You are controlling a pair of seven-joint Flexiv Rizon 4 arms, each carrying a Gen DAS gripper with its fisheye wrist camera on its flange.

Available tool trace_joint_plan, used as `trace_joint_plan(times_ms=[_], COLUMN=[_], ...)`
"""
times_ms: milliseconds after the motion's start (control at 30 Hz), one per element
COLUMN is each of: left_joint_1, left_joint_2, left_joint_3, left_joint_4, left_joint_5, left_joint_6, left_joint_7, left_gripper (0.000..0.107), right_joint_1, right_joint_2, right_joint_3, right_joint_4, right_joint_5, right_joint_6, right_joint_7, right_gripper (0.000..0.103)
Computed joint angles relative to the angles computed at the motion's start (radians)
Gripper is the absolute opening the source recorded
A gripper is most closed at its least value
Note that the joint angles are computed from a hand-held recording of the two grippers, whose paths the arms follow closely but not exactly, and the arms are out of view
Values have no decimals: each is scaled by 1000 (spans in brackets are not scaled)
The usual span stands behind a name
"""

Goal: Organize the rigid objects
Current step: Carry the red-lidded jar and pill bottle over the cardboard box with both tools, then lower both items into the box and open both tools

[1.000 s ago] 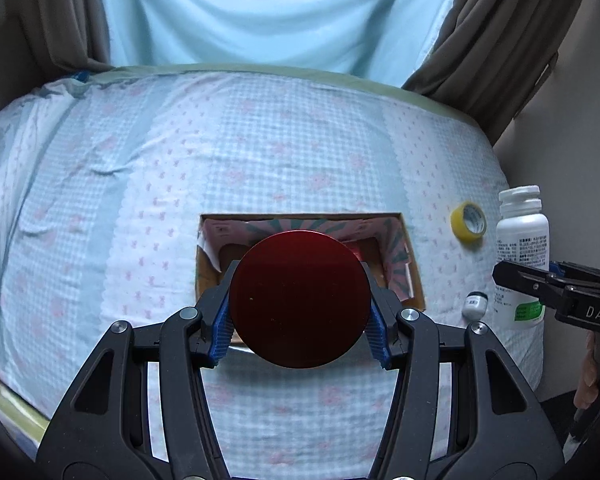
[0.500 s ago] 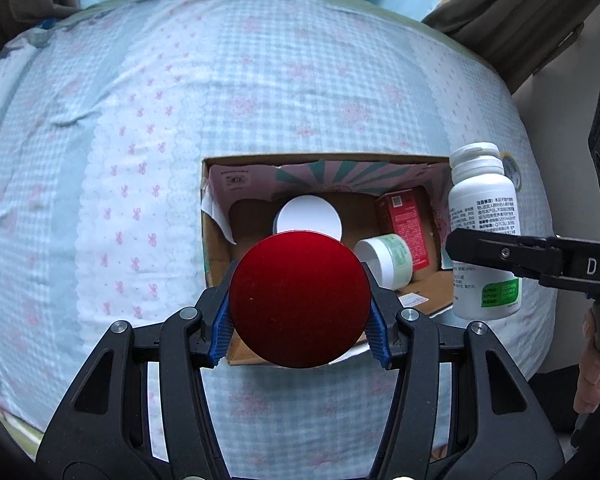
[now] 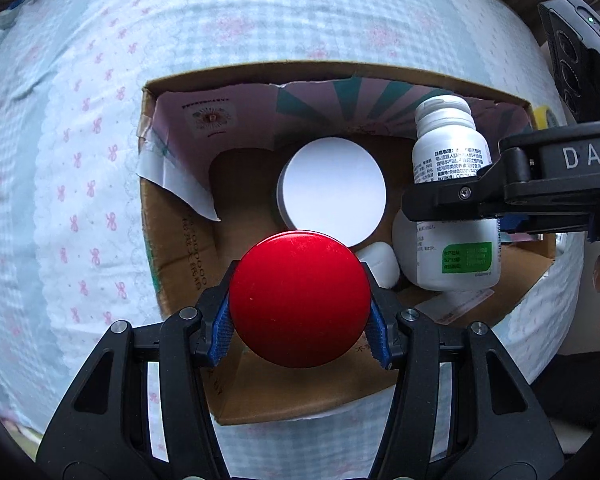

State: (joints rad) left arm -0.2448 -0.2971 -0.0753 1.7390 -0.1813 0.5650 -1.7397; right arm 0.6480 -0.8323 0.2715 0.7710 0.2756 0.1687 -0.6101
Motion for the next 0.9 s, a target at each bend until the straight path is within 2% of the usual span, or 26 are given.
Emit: trace_joint_plan(times_ms=[167,200,233,267,333,367,500,667,900], left_joint_1=[-11,-14,-8,3,-5,-8,-10,-11,-12], left_joint_2=[-15,-19,-13,-3,10,11,34,74,144], left_joint_3=[1,2,-4,-14,-12,-11,-9,-3,1], left_joint_4=[-30,-40,-29,-4,-4,-12,6,25,46], left_joint_5=[37,45,19,-33,-29,-20,-34,-24,8], left_joint_6=[-40,-51,-37,-4,8,1,14,19,27], left_joint_7=[-13,-17,-3,27,19,17,3,-22,-38], left_gripper=[52,60,91,102,103,103,103,103,103], right_joint_1=[-4,-2,2,5,19,26,38,23,31], right_joint_2=[-35,-43,-44,-42,-44,-45,-30,48,110], right_joint_3=[6,4,-1,-6,-21,-28,-42,-39,-33], right_joint_4=[-41,-54,-57,-52,-70,-80,-79,51,118], right_joint_5=[15,12,7,2,-27,-44,-89,-84,-119], right_joint_6=[-14,-24,-22,-11,-33,-48,-77,21,77], right_joint_7=[-5,-6,-7,-9,-1,-5,-35,-15,17], right_gripper=[46,47,51,58,99,103,103,103,103])
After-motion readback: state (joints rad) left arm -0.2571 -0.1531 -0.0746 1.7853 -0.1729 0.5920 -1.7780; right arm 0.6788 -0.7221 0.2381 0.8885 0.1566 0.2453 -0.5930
